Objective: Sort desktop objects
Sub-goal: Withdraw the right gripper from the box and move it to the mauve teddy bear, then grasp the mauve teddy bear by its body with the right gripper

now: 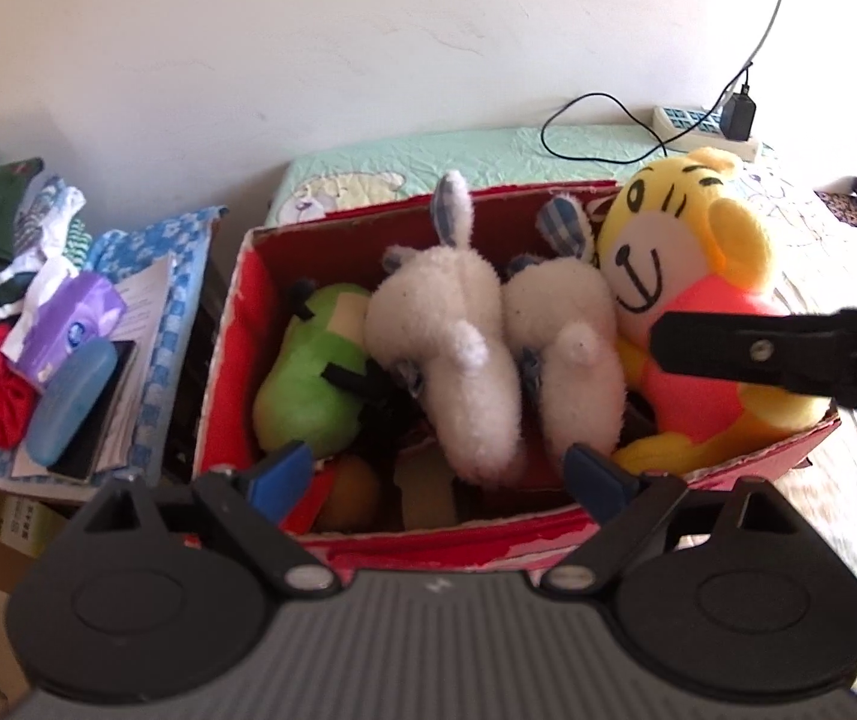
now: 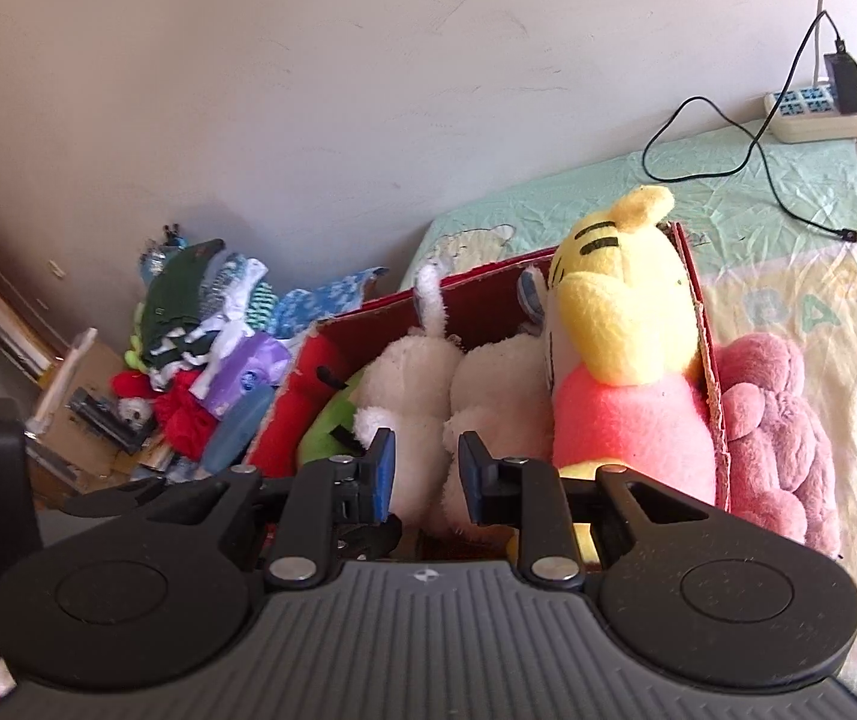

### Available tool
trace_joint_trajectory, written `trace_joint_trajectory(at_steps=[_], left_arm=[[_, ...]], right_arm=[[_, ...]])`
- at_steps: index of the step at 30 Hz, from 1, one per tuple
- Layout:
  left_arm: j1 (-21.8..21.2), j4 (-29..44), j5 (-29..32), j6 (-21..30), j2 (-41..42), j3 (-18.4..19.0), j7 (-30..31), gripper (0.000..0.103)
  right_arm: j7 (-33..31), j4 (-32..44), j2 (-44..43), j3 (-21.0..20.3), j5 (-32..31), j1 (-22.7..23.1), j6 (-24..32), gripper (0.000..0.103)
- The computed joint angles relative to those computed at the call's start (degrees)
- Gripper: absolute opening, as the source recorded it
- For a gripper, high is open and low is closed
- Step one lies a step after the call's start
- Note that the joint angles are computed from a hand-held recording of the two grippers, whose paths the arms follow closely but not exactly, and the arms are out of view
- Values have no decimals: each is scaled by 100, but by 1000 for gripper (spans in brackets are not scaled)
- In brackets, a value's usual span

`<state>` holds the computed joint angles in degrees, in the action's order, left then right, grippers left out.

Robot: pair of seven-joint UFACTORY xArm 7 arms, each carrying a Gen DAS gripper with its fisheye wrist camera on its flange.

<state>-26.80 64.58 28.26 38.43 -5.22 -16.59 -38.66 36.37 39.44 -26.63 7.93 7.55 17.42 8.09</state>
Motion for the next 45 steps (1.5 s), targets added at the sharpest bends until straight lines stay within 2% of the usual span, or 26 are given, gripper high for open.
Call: trace_joint_trajectory(at_steps=[4, 8, 11, 15, 19, 22, 25, 29, 36, 40, 41, 43, 45], left_arm=[[-36, 33, 268, 188, -79, -105, -406, 92], [-58, 1, 484, 125, -259, -207, -726, 92], [-93, -12, 397, -179, -340, -255, -785, 92], [-231, -10, -71, -788, -258, -291, -537, 92], [-432, 146, -316, -1143, 19, -376, -243, 91], [-614, 336, -249, -1222, 257, -425, -167, 91], [-817, 506, -336, -1248, 453, -397, -62, 91], [-1020, 662, -99, -1004, 590, -312, -332, 91], [-1090, 660, 50, -531, 507, -241, -879, 92], [-1137, 781, 177, -377, 565, -273, -1068, 92], [-1160, 830, 211, -344, 603, -278, -1087, 92], [-1209, 921, 151, -386, 693, -275, -1010, 92], [-1273, 1015, 58, -502, 808, -271, -854, 92]], right_arm=[[-514, -378, -417, -634, 404, 659, -312, 26], [-725, -885, -1129, -861, 539, 748, -531, 26], [-639, -1263, -1735, -780, 514, 366, -429, 26], [-404, -1597, -2336, -670, 375, -408, 338, 28], [-374, -1876, -2599, -898, 416, -611, 857, 29], [-518, -1935, -2576, -849, 260, -794, 1128, 29], [-869, -1954, -2431, -1052, 279, -650, 1283, 30], [-1521, -2074, -2220, -1401, 464, -355, 1273, 35], [-2333, -1981, -1487, -1749, 1066, 157, 889, 36], [-2483, -1808, -965, -1576, 1162, 98, 645, 39], [-2600, -1815, -890, -1655, 1260, 207, 490, 37], [-2740, -1762, -878, -1763, 1368, 259, 582, 32], [-2786, -1821, -1027, -1733, 1412, 116, 641, 31]])
